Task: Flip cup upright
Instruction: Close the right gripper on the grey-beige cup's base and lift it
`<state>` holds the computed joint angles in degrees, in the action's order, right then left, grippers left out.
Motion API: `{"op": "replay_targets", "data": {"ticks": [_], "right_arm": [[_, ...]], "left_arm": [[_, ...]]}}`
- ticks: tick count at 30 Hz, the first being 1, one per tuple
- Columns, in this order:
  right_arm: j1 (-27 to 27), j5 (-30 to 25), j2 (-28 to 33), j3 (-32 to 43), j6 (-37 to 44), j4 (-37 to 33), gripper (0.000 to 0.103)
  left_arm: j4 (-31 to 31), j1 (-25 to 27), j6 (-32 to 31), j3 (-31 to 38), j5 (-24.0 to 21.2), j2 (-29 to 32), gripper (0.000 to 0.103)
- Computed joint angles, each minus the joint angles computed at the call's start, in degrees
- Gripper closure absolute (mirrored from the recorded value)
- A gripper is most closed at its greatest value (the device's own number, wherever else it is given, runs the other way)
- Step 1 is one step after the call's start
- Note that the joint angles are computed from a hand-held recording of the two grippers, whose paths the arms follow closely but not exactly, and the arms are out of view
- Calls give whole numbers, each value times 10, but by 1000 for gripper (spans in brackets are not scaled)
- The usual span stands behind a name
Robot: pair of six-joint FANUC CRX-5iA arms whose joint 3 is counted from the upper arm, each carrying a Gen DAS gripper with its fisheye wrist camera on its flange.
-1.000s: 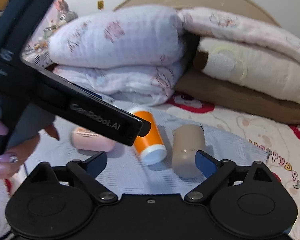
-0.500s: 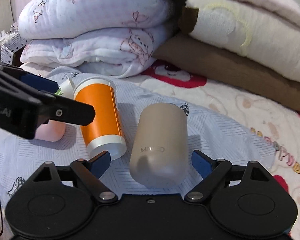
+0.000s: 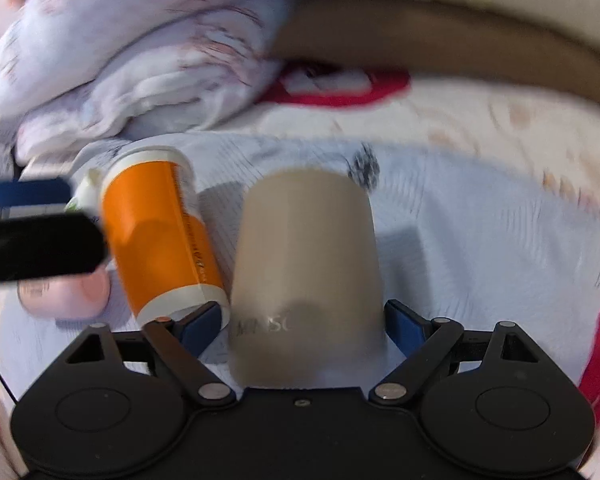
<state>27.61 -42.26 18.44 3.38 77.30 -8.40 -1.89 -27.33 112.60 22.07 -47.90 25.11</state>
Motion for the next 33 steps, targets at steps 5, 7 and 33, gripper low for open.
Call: {"op": "replay_targets", "data": {"ticks": [5, 7, 33], "right_arm": [[27, 46, -28, -60, -94, 71, 21], [34, 51, -43, -78, -116, 82, 21], [175, 39, -186, -230, -390, 133, 22]], "left_arm": [[-13, -2, 8, -7, -7, -11, 3], [-16, -5, 8, -9, -11, -17, 3], [53, 4, -35, -217, -23, -199, 3]]}}
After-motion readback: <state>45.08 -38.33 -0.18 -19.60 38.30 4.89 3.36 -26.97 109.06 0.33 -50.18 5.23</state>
